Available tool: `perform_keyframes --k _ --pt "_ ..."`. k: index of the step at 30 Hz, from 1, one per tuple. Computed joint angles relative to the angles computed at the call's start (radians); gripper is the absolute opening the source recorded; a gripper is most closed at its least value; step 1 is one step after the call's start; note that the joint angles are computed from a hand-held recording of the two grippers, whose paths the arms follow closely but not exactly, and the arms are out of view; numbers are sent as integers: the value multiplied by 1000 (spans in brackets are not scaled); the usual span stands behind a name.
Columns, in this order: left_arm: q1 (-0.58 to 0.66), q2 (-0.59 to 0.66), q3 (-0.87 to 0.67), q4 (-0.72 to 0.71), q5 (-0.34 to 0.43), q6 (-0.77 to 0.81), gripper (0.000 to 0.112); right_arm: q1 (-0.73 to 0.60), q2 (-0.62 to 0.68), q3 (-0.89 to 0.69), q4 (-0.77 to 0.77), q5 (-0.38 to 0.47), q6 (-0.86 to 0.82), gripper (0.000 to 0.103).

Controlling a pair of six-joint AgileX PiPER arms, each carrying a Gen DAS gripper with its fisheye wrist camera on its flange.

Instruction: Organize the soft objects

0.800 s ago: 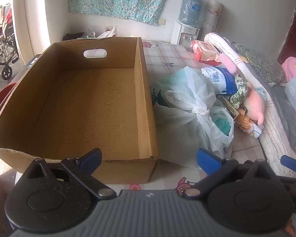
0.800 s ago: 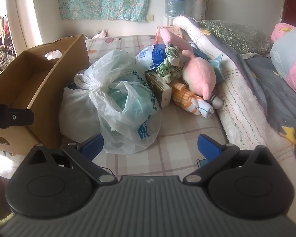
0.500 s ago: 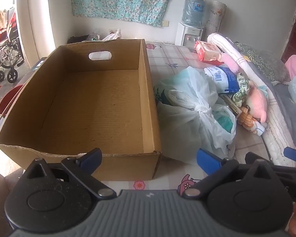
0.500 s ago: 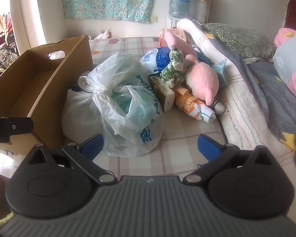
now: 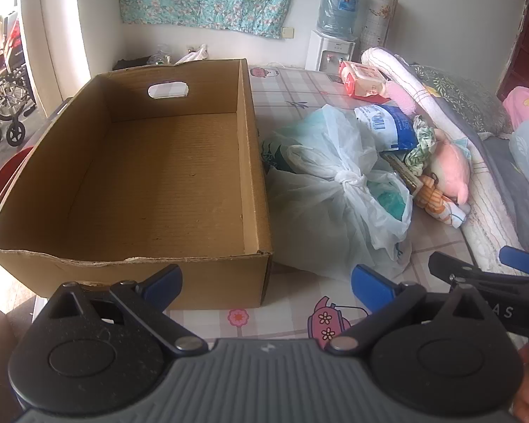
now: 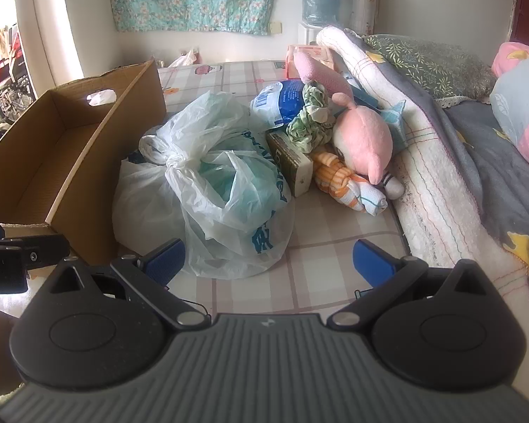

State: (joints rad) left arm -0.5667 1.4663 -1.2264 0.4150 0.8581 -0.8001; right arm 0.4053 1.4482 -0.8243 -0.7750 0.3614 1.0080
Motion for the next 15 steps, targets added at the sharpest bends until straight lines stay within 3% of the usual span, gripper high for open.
perform_keyframes --k 15 --pt "-17 3 -15 2 22 -7 103 -5 6 -10 55 -11 -56 102"
